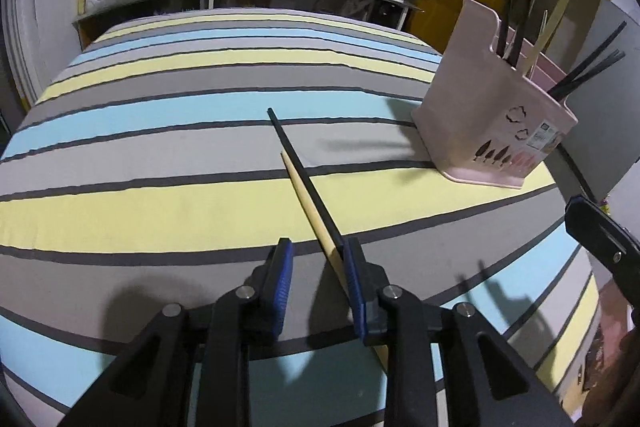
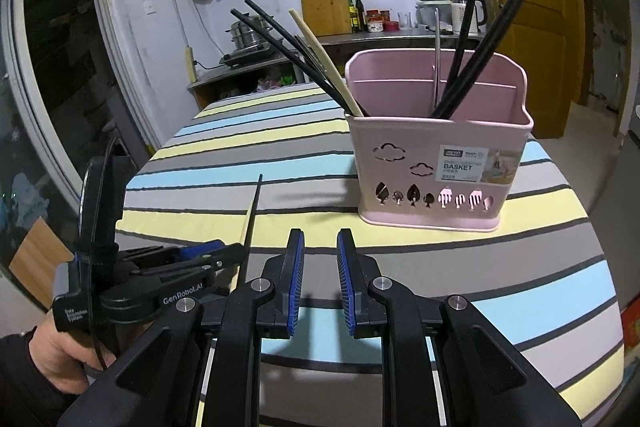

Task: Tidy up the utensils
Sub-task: 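Move the open left gripper down to a wooden chopstick on the cover, then grasp the wooden chopstick with the left gripper and lift it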

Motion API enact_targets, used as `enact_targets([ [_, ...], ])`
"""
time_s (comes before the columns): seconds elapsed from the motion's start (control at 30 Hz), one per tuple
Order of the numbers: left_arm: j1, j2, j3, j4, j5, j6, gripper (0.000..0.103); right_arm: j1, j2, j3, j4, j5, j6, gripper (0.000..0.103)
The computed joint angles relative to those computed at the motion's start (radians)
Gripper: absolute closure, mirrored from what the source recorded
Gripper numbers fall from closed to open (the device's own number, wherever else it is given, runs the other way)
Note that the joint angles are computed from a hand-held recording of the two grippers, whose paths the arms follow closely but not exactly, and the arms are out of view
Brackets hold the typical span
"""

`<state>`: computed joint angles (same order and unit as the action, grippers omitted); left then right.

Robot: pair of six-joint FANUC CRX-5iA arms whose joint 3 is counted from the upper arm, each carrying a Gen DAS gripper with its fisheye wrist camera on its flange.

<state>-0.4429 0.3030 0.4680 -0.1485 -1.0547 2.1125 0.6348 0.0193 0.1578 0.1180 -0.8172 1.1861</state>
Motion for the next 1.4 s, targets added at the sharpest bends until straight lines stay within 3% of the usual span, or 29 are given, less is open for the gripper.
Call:
enact_targets([
  [0.27,-0.025,0.026,0.070,-0.087,-0.101,0.026,0.076,-0.003,0.001,-0.005,-0.012,0.012,0.003,0.086],
  [0.5,0.027,-0.006,-0.009,0.033,-0.008,0.053,0.068,-0.007,-0.010,-0.020,-0.005,0.017,-0.003,0.086],
  [0.7,-0.038,0.037,0.086,-0.122,-0.096,0.075,0.065,-0.007,-0.012,-0.025,-0.004,0.022,-0.015,0.086],
  [0.9,-0.046,0.061,0.128,-0.141,-0.139,0.116,0.059,-0.006,-0.016,-0.030,-0.004,0.027,-0.019,0.086],
  [1.0,-0.090,0.121,0.225,-0.232,-0.223,0.080,0.055,-0.006,-0.018,-0.032,-0.007,0.029,-0.017,0.086],
  [1.1,-0.083,0.106,0.201,-0.224,-0.198,0.090,0.054,-0.006,-0.024,-0.037,-0.003,0.030,-0.013,0.086],
  [1.2,-0.069,0.085,0.168,-0.206,-0.177,0.050,0.068,-0.009,-0.027,-0.038,-0.006,0.028,-0.017,0.086],
  [1.27,-0.045,0.052,0.122,-0.179,-0.157,0.028,0.089,-0.008,-0.026,-0.034,-0.014,0.023,-0.006,0.086],
  [1.4,0.019,-0.019,0.011,-0.103,-0.096,-0.015,0.096,-0.002,-0.008,-0.013,-0.044,0.006,0.025,0.086],
])
